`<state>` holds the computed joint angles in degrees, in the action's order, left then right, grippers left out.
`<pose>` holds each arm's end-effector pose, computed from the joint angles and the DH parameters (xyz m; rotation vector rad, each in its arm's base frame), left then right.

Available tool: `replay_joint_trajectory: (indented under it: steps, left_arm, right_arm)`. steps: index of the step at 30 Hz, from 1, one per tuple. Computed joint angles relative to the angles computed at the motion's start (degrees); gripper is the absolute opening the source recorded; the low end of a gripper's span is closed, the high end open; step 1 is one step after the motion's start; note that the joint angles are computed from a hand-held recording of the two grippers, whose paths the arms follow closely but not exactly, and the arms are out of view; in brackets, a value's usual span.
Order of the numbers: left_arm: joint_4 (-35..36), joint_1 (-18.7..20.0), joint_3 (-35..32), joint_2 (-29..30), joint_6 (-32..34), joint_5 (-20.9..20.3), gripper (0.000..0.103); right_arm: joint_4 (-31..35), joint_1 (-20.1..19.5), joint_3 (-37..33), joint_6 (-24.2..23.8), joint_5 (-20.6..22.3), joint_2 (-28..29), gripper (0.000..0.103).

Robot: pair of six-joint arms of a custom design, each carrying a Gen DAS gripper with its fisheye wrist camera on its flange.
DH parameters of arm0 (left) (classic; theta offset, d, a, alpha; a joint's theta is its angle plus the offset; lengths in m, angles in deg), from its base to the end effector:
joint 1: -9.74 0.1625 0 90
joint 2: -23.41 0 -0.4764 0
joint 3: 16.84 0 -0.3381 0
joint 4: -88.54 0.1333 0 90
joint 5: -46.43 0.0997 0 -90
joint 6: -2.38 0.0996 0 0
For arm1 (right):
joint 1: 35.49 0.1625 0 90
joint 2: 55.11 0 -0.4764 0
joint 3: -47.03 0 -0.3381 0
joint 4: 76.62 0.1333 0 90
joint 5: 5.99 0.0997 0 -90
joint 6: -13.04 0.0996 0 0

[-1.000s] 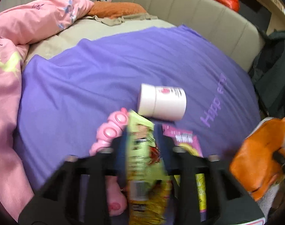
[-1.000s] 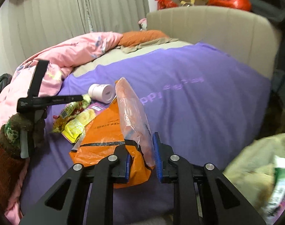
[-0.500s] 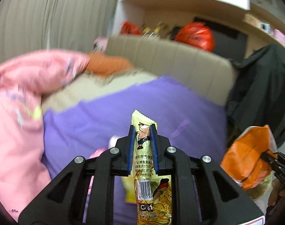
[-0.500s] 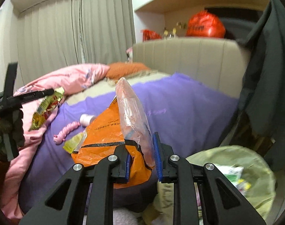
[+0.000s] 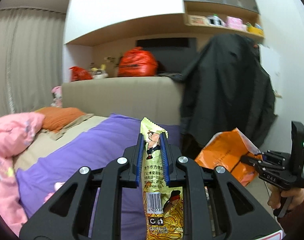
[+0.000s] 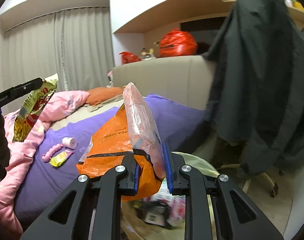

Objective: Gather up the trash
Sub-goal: 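Carry both packets over the trash bag and open both tools to drop them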

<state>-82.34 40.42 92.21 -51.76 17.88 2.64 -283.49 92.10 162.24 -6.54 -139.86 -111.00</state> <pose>-0.3434 -0.4423 0.4605 1.0868 2.1420 -1.3287 0.3887 -0.3996 0.3118 0.6281 -2.1742 1.3379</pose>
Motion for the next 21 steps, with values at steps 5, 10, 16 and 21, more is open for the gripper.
replay_joint_trajectory:
  steps: [5, 10, 16, 21]
  left_arm:
    - [0.46, -0.55, -0.01, 3.77, -1.21, -3.32, 0.016]
    - [-0.04, 0.43, -0.64, 7.78, -2.58, -7.35, 0.016]
    - [-1.28, 3.29, -3.34, 14.03, -5.31, -16.29, 0.016]
    - [-5.92, 6.10, -5.57, 20.64, -7.52, -22.28, 0.016]
  right_arm:
    - [-2.98, -0.64, 3.18, -0.42, -1.82, -2.02, 0.020]
    - [-4.36, -2.21, 5.33, -0.74, -2.96, -3.53, 0.020]
    - [-6.55, -4.45, 5.55, -1.90, -6.14, -4.31, 0.020]
    - [-5.46, -6.51, 4.23, -2.52, -7.86, -4.60, 0.020]
